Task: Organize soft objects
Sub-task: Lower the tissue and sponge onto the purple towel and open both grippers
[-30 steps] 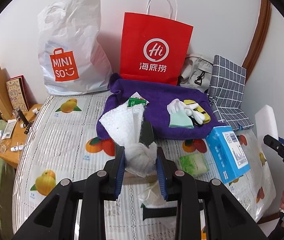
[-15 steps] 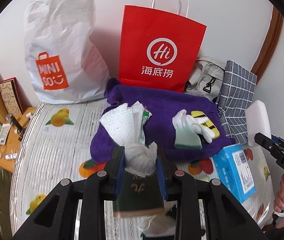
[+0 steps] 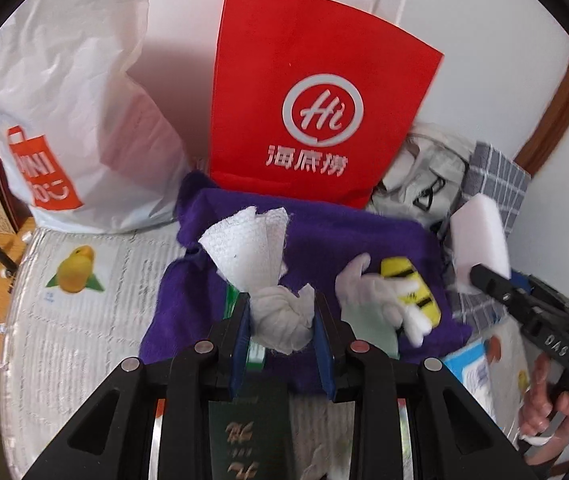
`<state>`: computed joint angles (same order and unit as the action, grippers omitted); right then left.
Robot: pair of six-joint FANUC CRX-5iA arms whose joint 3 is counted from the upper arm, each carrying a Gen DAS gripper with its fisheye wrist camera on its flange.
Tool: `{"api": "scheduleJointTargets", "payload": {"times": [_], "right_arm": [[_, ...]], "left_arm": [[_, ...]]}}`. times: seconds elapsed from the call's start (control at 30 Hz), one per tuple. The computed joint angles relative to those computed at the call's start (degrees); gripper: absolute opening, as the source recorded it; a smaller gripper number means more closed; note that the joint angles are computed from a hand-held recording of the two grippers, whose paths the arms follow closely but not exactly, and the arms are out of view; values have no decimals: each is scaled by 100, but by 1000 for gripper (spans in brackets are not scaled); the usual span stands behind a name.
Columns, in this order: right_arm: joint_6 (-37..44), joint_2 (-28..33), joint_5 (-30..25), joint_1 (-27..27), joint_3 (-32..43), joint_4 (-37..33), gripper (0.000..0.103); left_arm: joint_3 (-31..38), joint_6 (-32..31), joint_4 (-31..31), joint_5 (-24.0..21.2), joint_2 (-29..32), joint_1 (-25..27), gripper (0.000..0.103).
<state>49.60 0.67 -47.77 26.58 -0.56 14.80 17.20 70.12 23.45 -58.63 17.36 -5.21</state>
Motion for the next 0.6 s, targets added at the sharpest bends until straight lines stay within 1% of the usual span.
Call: {"api": "scheduleJointTargets", "payload": {"times": [0.1,0.23,0.33,0.43,0.5,0.57,0.6], "right_arm": [[343,310,-159,-137,380,-289,44],[582,523,-243,-240,507,-458,44],[844,712,-478,-375,648,-687,44],[727,900,-709,-428,669,-429,44],[739,972,-764,-514,701,-520,44],[958,1111,-1012,-558,872,-695,45],[946,1171,-1104,-495,862,-539,44]], "left_arm": [[180,31,-111,32,215,-69,28],[567,221,-303,-258,596,-110,28],[620,266,-326,-297,707,-119,28],[641,299,-378,-354,759,-135,28],[653,289,-374,-395,783,-159,28],[648,276,-405,-403,792,-197,28],[668,273,-410,-427,810,-203,28]]}}
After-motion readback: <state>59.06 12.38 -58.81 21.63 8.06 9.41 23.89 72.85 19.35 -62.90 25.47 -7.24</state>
